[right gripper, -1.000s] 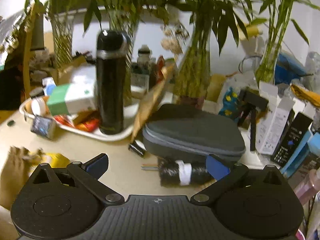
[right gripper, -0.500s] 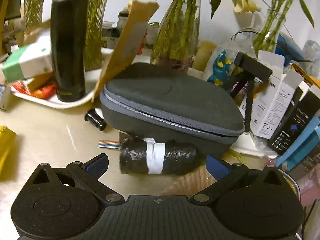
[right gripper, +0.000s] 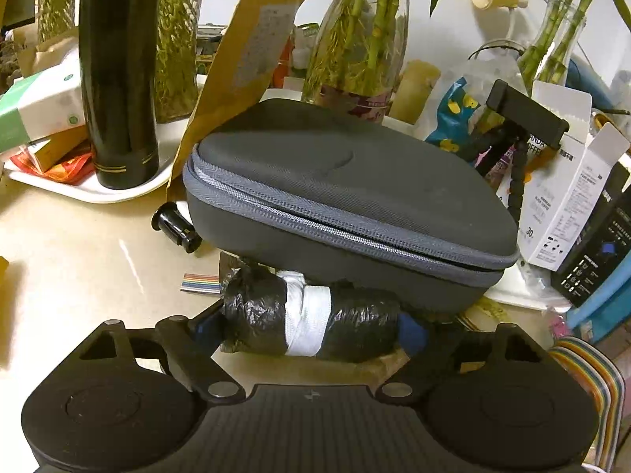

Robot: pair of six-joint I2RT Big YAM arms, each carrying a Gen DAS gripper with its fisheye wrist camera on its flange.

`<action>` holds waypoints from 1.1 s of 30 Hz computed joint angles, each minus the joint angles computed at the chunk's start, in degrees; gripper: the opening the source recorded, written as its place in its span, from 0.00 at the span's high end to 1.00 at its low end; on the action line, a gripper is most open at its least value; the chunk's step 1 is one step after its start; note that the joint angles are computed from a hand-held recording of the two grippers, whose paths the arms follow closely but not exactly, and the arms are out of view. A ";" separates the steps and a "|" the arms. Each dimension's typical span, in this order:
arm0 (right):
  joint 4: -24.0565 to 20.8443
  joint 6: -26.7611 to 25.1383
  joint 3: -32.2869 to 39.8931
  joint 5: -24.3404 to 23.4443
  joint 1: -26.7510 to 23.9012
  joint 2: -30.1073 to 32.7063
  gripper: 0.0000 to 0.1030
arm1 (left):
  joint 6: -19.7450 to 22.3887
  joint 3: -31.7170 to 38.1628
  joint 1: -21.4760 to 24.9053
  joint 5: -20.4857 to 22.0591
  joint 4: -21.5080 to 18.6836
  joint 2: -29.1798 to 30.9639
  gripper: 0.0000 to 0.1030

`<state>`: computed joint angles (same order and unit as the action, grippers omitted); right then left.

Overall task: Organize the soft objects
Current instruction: 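Lift the black taped bundle with the right tool while the left tool lowers toward the black card pack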

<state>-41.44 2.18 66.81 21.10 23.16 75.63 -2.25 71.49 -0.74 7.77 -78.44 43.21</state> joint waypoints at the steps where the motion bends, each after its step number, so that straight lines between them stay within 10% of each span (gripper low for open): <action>1: -0.24 -0.36 0.15 0.48 0.27 -0.05 0.17 | 0.03 -0.02 0.05 0.08 0.04 -0.01 0.37; 17: -11.65 8.79 8.98 -5.01 11.15 -6.68 0.17 | 0.09 -0.81 0.09 1.14 2.54 -0.88 0.37; 33: -13.00 17.51 8.55 -2.10 19.63 -14.30 0.17 | -2.22 -0.34 0.84 -0.11 6.78 4.65 0.37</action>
<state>-54.44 19.69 75.36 19.00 42.80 61.33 -4.46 71.16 0.10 7.66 -71.66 47.87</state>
